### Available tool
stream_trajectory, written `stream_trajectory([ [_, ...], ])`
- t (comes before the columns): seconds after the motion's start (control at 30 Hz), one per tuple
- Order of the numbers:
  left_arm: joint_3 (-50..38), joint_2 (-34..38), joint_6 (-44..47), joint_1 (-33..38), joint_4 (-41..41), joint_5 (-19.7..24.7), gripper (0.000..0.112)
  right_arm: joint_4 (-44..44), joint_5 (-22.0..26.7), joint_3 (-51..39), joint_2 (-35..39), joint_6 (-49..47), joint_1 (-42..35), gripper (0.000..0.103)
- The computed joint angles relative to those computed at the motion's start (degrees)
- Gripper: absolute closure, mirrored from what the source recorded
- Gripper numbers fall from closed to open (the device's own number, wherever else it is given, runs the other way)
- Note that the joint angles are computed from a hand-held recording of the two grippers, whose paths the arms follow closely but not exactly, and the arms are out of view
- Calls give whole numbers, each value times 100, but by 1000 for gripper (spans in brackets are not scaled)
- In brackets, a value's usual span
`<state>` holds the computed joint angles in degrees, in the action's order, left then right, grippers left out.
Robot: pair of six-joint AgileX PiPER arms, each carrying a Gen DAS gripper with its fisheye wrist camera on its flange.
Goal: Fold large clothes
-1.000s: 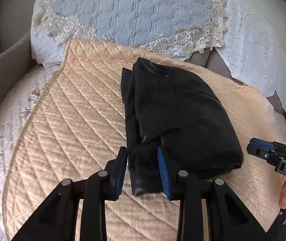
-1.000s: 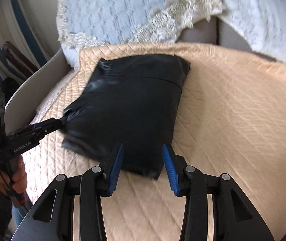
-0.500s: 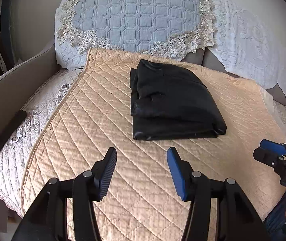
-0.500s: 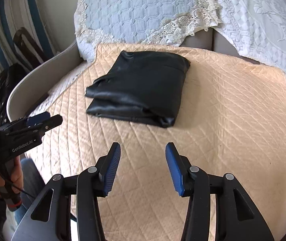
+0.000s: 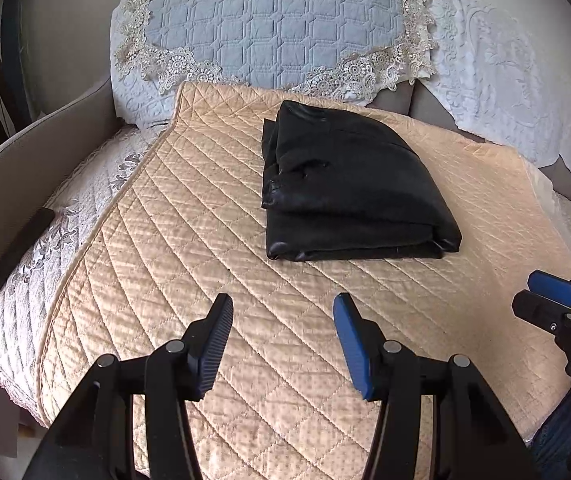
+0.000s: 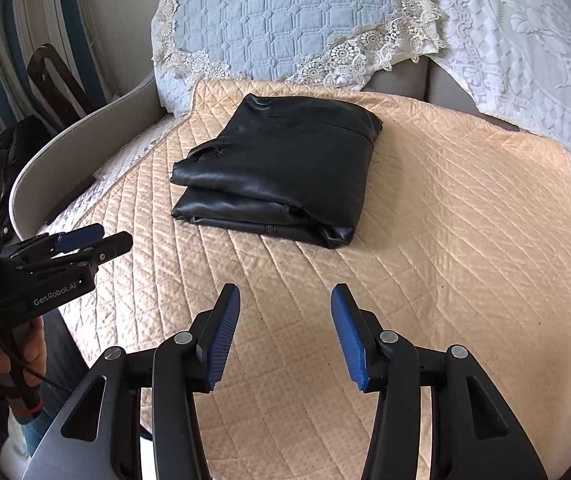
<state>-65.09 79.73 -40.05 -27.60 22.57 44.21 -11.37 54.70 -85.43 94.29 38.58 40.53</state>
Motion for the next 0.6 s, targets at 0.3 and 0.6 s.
stream_trajectory([
  [0.3, 17, 39, -24, -53, 36, 81, 58, 42, -42, 16, 46, -7, 16, 54],
  [0.6, 0, 47, -8, -82, 51, 157, 58, 36, -61, 33, 54, 21, 41, 54],
])
